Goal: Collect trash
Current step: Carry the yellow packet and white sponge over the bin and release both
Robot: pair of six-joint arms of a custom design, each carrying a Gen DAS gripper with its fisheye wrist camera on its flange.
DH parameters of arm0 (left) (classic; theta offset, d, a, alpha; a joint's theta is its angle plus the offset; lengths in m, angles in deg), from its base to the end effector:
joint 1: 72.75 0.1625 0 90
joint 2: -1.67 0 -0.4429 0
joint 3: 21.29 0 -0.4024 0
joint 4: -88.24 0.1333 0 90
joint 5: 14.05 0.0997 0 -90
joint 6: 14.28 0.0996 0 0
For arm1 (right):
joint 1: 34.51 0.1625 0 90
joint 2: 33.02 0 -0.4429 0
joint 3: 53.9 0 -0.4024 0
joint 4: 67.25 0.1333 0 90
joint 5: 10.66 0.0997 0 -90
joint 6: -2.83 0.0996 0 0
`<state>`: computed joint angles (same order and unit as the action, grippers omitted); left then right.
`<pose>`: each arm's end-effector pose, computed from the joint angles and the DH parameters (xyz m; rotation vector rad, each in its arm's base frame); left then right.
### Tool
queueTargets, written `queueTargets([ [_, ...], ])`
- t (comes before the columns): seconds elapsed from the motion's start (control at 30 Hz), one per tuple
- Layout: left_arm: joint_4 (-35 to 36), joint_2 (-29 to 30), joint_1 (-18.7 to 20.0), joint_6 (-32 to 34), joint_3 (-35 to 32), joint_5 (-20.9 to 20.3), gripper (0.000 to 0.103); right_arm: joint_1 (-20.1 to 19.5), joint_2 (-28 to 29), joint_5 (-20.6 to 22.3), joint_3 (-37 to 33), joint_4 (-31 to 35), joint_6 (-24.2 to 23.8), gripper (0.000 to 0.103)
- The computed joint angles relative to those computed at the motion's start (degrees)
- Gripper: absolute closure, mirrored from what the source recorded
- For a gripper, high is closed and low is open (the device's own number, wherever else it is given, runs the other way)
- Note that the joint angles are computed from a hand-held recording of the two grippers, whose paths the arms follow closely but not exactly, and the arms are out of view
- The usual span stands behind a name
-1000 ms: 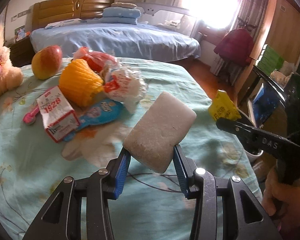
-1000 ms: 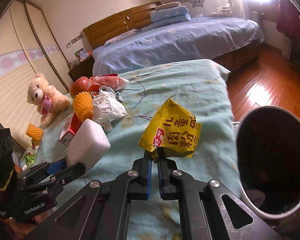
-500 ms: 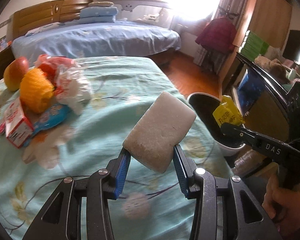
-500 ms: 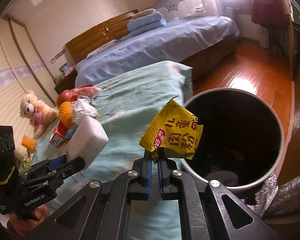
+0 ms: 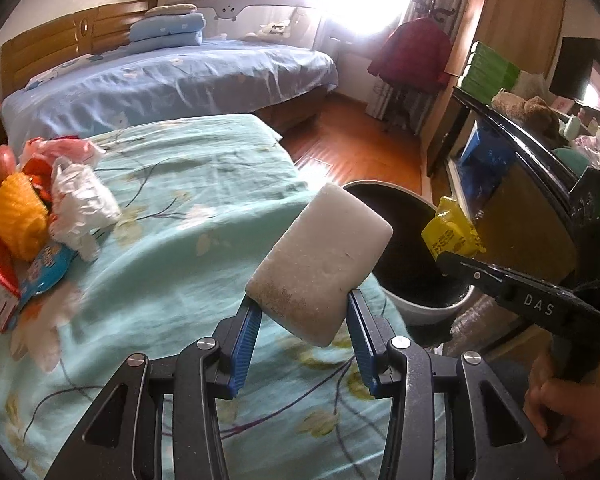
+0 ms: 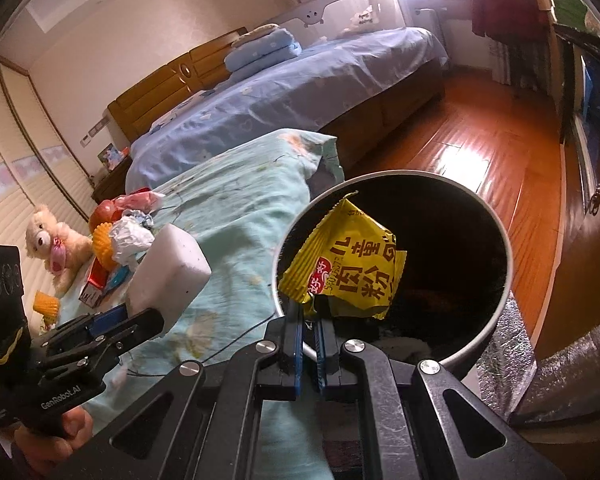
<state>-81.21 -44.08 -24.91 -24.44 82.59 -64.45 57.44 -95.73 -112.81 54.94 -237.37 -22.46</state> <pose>-0.2852 -0.6082 0.1028 0.5377 2.5033 -0.8371 0.1333 -0.6149 0.2410 0.5545 -2.6644 0.7556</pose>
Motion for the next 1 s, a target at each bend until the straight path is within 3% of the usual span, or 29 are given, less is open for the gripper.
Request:
queueTargets([
  [1.0, 7.15, 8.51, 0.90, 2.62, -12.56, -1.77, 0.059, -2.50, 1.96, -0.19, -6.79, 5.24, 1.54, 0.098],
])
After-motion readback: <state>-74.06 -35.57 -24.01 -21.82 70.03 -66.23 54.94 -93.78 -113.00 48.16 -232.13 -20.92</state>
